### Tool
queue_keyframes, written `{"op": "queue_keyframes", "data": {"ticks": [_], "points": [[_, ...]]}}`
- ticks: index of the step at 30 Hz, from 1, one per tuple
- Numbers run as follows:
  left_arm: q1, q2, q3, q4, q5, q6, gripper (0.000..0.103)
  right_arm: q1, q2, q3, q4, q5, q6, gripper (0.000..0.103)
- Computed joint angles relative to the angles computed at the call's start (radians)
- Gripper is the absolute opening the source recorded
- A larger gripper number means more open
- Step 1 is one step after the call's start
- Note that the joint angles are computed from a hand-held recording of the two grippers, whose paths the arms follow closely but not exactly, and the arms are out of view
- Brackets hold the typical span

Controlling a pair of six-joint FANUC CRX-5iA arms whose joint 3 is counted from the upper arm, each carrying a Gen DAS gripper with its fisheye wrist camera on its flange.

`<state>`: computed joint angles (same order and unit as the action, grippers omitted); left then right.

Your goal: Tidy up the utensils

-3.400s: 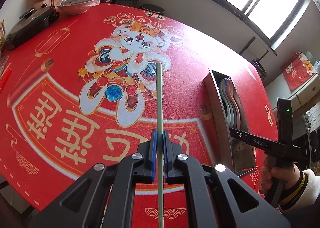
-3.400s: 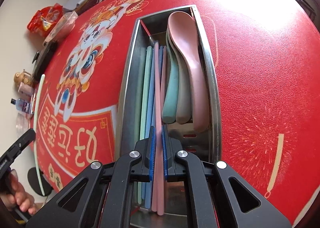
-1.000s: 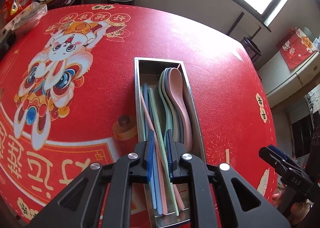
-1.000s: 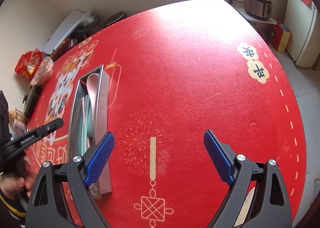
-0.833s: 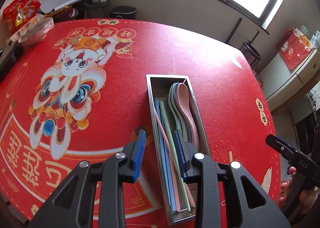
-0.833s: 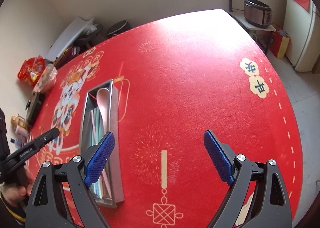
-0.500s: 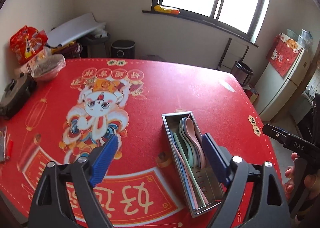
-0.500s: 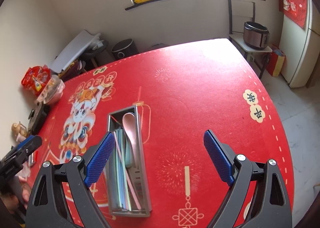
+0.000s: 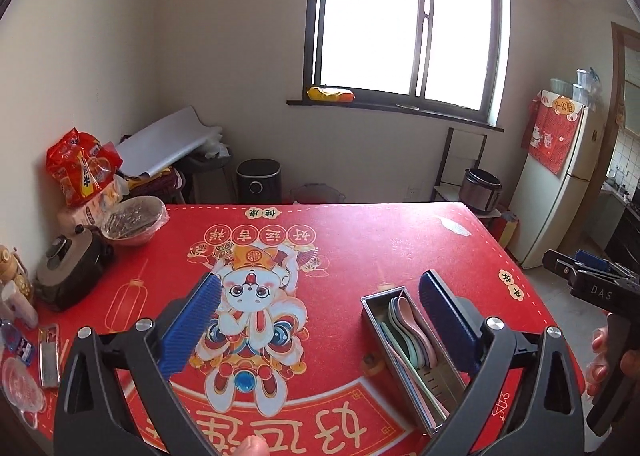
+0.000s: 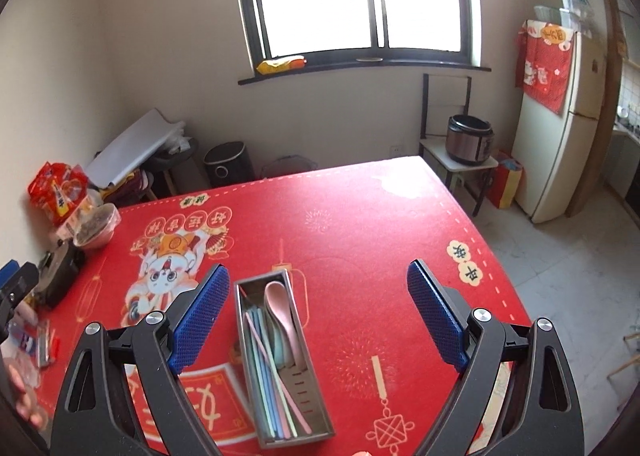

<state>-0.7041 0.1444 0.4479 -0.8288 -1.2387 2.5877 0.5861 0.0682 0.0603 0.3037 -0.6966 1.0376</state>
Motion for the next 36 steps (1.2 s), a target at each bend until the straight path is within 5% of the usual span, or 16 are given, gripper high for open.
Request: {"op": "queue_keyframes", "data": {"ticks": [16, 36], "points": [[0.059, -0.076, -0.105, 0.019, 0.158, -0.030, 0.097, 0.068, -0.034, -0.103, 0.342, -0.016, -0.328, 0.087], [0.105, -0.062, -0.110, 0.127, 0.267, -0.138, 0.097, 0.094, -0.054, -0.167, 0.521, -0.101, -0.516, 0.087]]}}
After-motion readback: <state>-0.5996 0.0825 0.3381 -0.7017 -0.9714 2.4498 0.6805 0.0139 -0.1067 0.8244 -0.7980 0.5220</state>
